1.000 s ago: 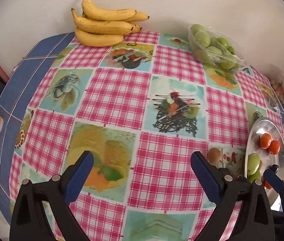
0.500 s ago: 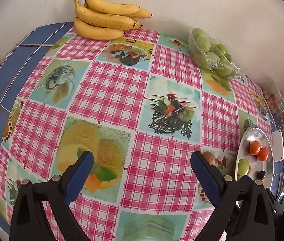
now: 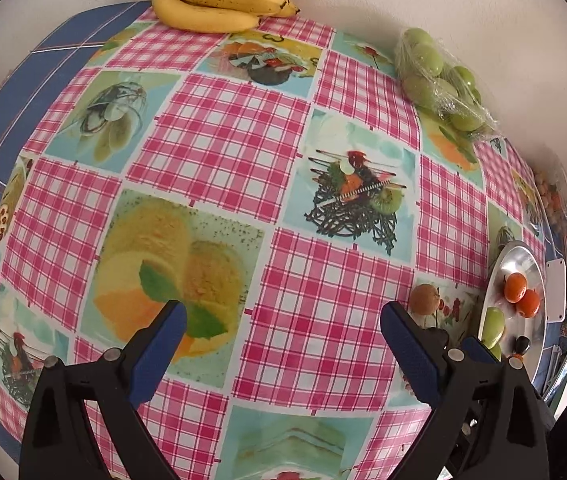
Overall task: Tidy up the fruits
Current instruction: 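Lower the right gripper onto the last dark plum and close it, then grasp the brown kiwi with the left gripper while the right gripper lifts the plum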
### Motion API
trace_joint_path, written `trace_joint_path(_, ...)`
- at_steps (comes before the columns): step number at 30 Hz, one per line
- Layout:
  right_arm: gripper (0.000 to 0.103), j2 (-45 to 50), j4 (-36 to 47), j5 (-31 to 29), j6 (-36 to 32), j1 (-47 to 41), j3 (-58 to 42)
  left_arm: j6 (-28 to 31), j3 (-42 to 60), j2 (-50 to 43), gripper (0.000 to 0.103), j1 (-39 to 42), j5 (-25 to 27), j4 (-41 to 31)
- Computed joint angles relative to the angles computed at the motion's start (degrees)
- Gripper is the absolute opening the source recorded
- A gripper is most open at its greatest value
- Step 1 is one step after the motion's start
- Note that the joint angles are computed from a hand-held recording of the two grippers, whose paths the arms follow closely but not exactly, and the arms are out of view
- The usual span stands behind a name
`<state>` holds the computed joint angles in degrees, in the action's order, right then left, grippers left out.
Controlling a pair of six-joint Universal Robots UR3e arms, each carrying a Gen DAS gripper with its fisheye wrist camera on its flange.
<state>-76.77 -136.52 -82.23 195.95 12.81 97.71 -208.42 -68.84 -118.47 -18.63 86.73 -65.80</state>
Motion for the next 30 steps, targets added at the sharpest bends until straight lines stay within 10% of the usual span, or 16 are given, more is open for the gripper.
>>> trace_joint_path(13,0.038,4.0,3.6,-8.8,-1.1,3.2,-4.3,-0.1,-1.3,-1.2,0.097,0.2,-3.1,2.2)
trace_joint_path(30,0.028,5.4,4.1,-8.8,-1.2,3.3,-5.2,0.3,0.3,-2.3,0.097,-0.3,-2.8,1.6)
